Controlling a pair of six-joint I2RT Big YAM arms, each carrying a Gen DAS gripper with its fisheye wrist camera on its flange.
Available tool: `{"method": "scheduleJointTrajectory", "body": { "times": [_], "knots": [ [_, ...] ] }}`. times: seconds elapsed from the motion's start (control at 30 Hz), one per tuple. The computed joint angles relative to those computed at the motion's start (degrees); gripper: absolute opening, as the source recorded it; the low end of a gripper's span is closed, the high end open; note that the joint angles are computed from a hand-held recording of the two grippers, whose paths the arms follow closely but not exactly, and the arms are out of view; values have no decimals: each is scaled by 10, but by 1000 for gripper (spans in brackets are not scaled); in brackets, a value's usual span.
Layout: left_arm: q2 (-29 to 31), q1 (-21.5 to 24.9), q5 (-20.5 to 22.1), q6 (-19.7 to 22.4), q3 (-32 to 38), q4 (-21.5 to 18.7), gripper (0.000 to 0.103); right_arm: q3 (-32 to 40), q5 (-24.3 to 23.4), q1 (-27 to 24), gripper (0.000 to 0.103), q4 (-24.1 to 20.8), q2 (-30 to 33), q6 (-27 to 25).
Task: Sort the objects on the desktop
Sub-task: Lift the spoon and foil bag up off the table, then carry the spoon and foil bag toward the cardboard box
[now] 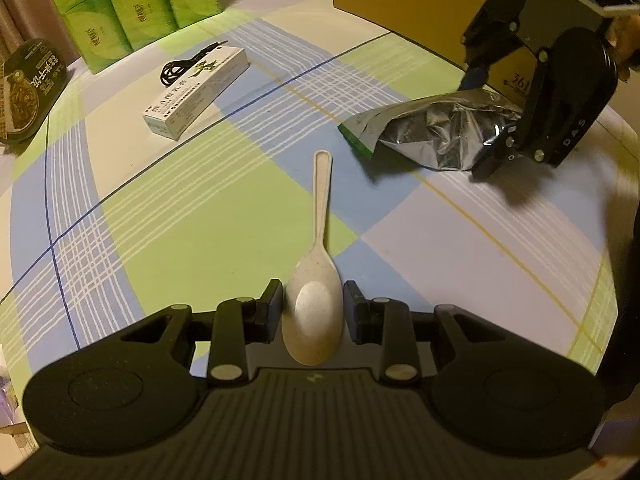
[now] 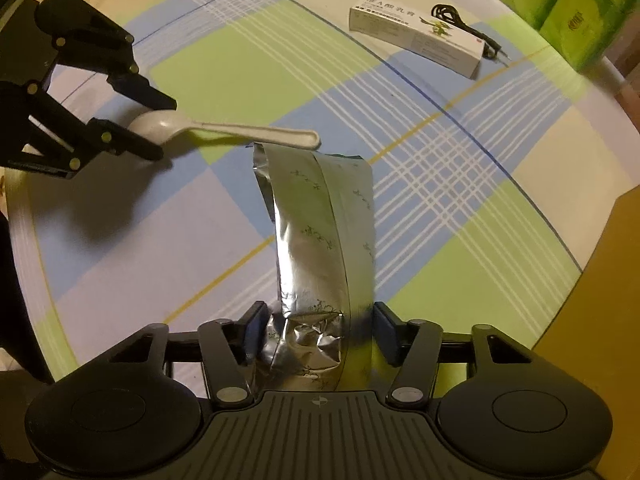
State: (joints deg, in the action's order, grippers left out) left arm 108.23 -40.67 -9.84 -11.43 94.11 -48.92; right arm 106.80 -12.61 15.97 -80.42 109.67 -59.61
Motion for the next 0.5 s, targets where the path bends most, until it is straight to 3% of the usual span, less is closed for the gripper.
{"method": "scheduleJointTrajectory", "body": {
  "times": [0.13, 0.5],
  "knots": [
    [-2, 0, 15, -14, -1, 13, 27, -19, -3, -3, 41, 22, -15, -2],
    [3, 3, -7, -43, 11, 1, 27, -14, -30, -13, 39, 44, -28, 40]
  ]
}}
